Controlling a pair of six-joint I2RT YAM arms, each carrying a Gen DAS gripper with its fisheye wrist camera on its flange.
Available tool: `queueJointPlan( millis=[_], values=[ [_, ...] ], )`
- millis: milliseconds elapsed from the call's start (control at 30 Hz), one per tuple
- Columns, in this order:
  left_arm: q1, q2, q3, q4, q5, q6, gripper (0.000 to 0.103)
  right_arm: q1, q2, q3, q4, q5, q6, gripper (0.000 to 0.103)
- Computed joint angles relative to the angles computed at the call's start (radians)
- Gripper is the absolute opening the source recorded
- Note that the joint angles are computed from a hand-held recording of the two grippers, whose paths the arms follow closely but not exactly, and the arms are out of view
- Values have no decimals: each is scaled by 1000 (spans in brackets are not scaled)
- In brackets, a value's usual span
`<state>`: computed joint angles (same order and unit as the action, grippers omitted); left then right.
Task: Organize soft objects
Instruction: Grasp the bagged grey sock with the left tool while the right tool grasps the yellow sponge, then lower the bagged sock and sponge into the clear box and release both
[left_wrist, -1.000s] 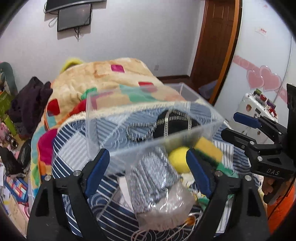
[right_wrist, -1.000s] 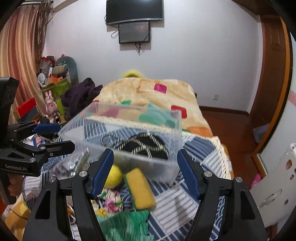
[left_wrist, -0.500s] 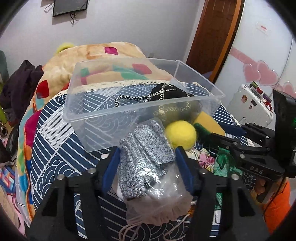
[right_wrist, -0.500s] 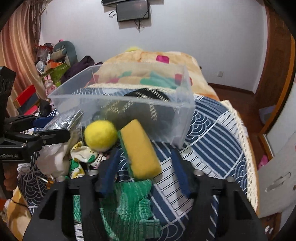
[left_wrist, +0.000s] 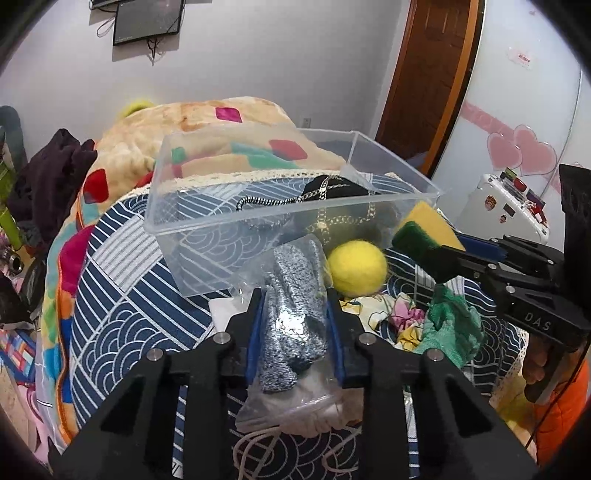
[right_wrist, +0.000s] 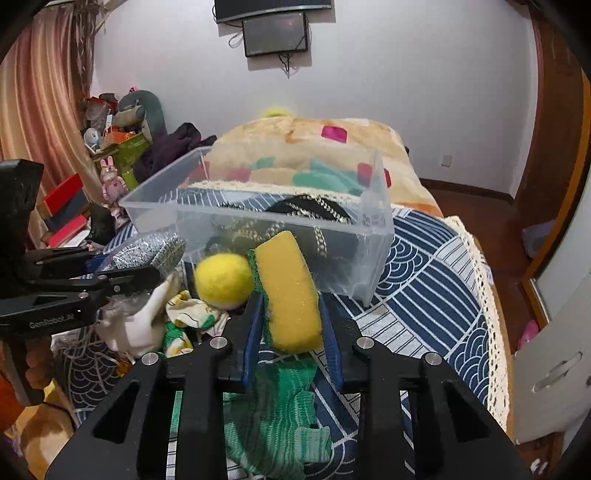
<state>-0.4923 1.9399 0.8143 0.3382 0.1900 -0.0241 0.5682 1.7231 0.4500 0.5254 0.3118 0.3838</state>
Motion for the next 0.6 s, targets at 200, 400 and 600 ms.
queueJointPlan(
  millis=[200,400,600],
  values=[
    [5,-82,-40,8,-7,12,29,17,-81,-25,-3,29,-9,28],
    [16,-179,-62,20,-5,5,29,26,-160,-21,-26,63,-29,28],
    [26,-201,-19,25,-40,0,29,8,-158,38,-32,59,-65,28]
  ],
)
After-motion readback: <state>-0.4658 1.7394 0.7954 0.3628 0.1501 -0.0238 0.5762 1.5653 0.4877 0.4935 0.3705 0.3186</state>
